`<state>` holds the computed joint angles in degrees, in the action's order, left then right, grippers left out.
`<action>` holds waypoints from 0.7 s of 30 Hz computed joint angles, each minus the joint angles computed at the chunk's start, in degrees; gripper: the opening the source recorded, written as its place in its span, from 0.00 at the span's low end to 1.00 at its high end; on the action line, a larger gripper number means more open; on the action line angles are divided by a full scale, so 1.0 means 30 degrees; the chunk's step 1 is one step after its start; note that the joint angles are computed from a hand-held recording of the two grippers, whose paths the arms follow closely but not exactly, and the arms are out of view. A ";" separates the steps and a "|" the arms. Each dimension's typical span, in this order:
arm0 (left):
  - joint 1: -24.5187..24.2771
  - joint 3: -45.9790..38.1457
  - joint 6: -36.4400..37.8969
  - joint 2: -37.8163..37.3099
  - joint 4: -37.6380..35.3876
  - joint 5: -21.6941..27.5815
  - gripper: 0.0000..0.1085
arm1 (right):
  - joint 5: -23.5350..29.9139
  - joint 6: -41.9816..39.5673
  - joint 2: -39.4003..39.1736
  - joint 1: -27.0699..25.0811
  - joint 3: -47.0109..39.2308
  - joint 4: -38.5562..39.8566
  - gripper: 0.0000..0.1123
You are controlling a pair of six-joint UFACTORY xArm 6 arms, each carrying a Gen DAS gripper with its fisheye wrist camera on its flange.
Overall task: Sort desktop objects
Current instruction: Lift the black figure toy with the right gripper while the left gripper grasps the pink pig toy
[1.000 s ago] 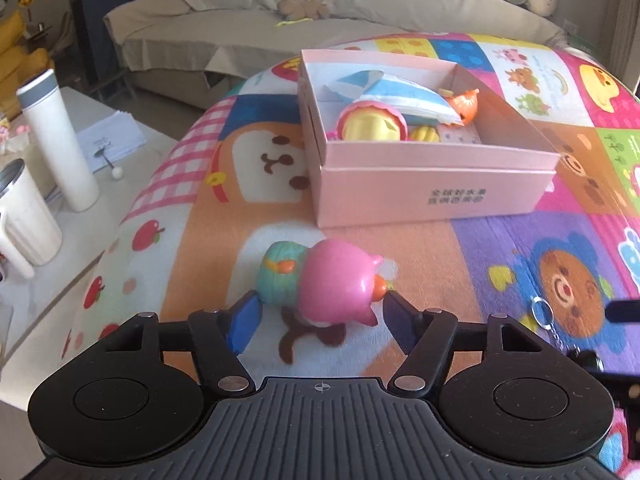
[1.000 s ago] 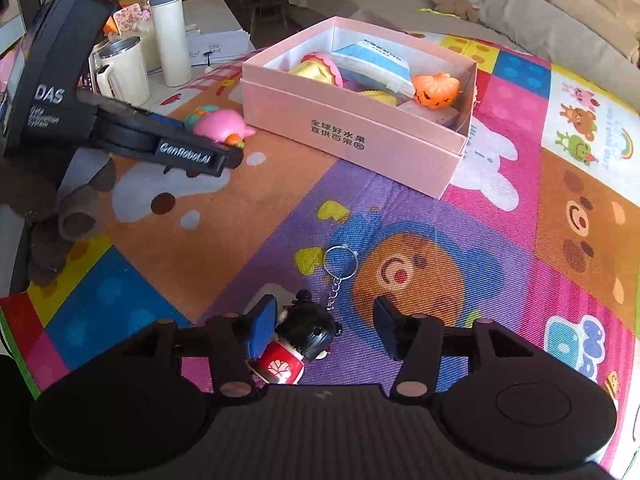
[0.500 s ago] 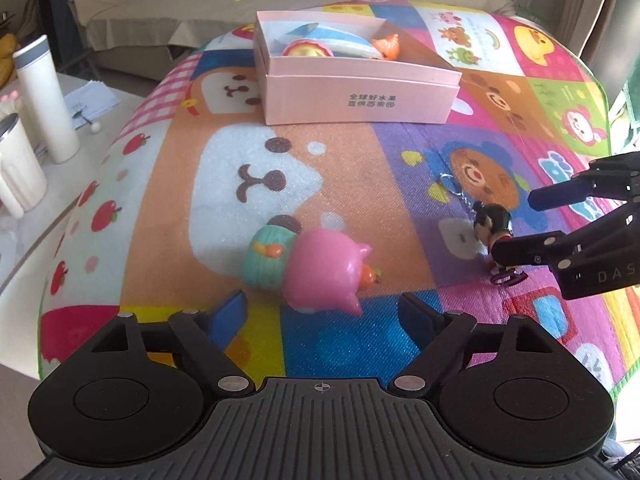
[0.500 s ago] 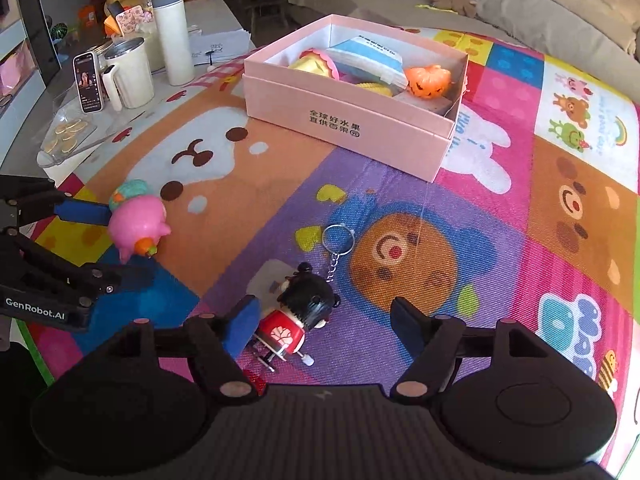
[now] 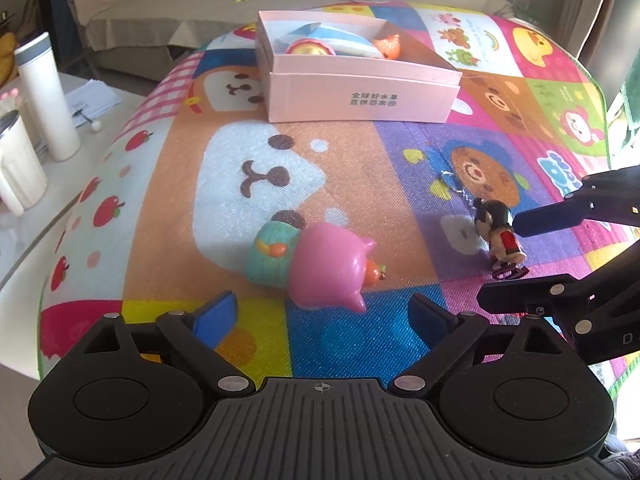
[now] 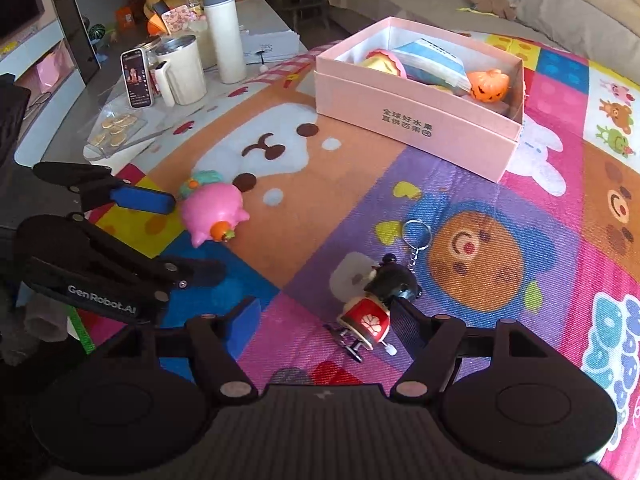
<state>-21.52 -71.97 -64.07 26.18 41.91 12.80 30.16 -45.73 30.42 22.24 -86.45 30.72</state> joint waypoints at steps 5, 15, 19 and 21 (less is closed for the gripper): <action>0.0008 0.0069 -0.0223 -0.0067 0.0250 0.0028 0.89 | -0.0045 -0.0273 -0.0046 0.0126 0.0039 0.0143 0.65; 0.0092 0.0181 -0.0608 -0.0141 0.0587 0.0051 0.89 | 0.0031 0.0985 0.0463 -0.0106 -0.0262 -0.0646 0.65; 0.0068 0.0198 -0.0556 -0.0178 0.0565 0.0176 0.89 | 0.1647 -0.1261 0.0443 -0.0390 -0.0619 0.2209 0.65; 0.0055 0.0199 -0.0588 -0.0191 0.0632 0.0239 0.89 | 0.3373 -0.2039 0.0422 -0.0811 -0.1065 0.3657 0.65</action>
